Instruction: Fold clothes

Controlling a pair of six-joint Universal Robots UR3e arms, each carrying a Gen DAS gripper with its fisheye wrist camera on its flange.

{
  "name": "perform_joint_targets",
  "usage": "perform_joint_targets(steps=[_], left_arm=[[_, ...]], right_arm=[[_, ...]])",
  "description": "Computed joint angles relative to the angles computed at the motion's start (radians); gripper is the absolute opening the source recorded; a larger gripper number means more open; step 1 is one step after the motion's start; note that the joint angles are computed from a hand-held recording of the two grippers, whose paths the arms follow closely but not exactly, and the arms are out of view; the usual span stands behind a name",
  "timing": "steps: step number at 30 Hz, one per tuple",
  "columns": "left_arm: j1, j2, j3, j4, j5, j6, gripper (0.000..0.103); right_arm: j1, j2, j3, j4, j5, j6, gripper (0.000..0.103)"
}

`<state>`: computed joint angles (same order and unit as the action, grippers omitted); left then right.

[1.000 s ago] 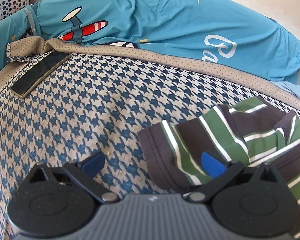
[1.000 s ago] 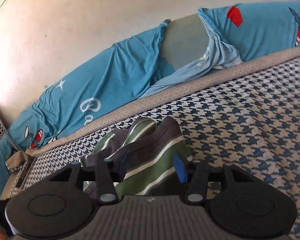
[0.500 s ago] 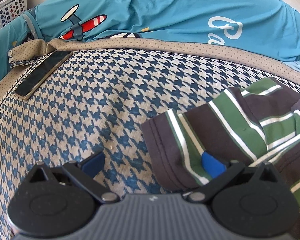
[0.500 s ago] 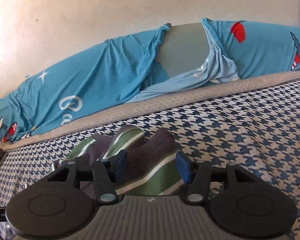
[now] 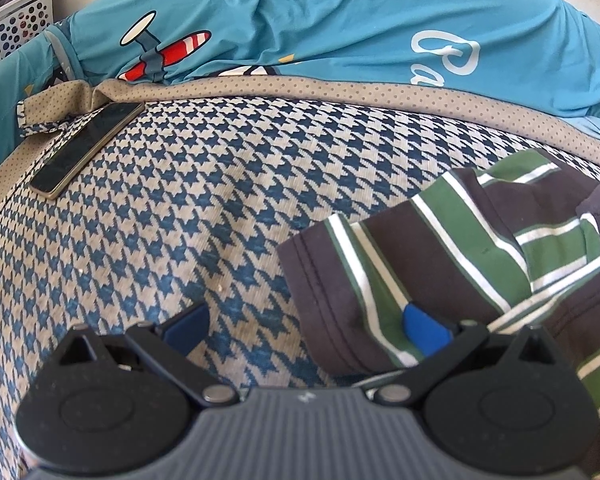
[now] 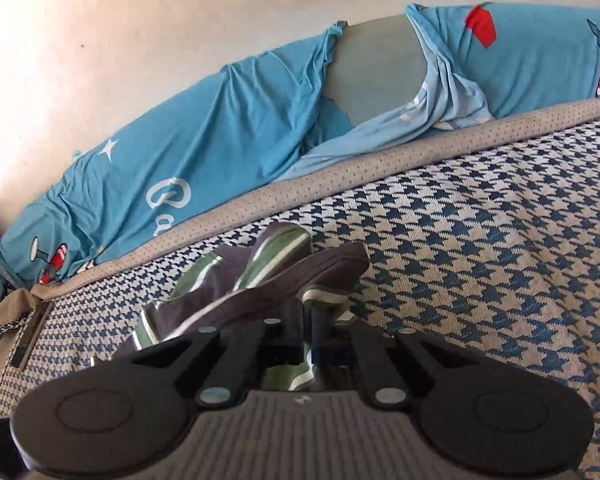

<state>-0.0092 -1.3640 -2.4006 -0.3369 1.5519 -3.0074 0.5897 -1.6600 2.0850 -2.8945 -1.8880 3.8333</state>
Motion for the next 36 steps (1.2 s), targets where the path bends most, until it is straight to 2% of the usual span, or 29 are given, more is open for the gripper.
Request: perform_joint_targets(steps=[3, 5, 9, 18, 22, 26, 29, 31, 34, 36], left_arm=[[0.0, 0.004, 0.0, -0.002, 0.001, 0.004, 0.103], [-0.001, 0.01, -0.004, 0.0, 0.003, 0.005, 0.103], [0.007, 0.038, -0.028, 0.018, -0.005, 0.017, 0.103], [0.054, 0.186, -0.094, -0.015, -0.071, 0.065, 0.103], [0.091, 0.247, -0.108, -0.054, -0.117, 0.072, 0.103], [0.088, 0.235, -0.102, -0.053, -0.117, 0.057, 0.103], [0.086, 0.226, -0.098, -0.053, -0.117, 0.046, 0.103], [0.084, 0.22, -0.095, -0.052, -0.116, 0.038, 0.103], [0.095, 0.242, -0.097, -0.072, -0.133, 0.045, 0.103], [0.102, 0.254, -0.092, -0.092, -0.143, 0.047, 0.103]], right_arm=[[0.006, -0.095, 0.041, -0.018, 0.035, -0.057, 0.006], [-0.002, -0.168, 0.077, -0.017, 0.098, -0.104, 0.006], [0.04, -0.265, 0.094, 0.06, 0.163, -0.171, 0.005], [0.236, -0.294, 0.063, 0.262, 0.226, -0.246, 0.006], [0.245, -0.326, 0.088, 0.228, 0.24, -0.253, 0.014], [0.253, -0.298, 0.09, 0.091, 0.158, -0.217, 0.029], [0.249, -0.227, 0.074, 0.006, 0.08, -0.183, 0.031], [0.241, -0.163, 0.041, -0.001, 0.027, -0.17, 0.033], [0.25, -0.061, -0.03, 0.058, -0.104, -0.124, 0.05], [0.229, -0.029, -0.025, 0.059, -0.137, -0.1, 0.058]])
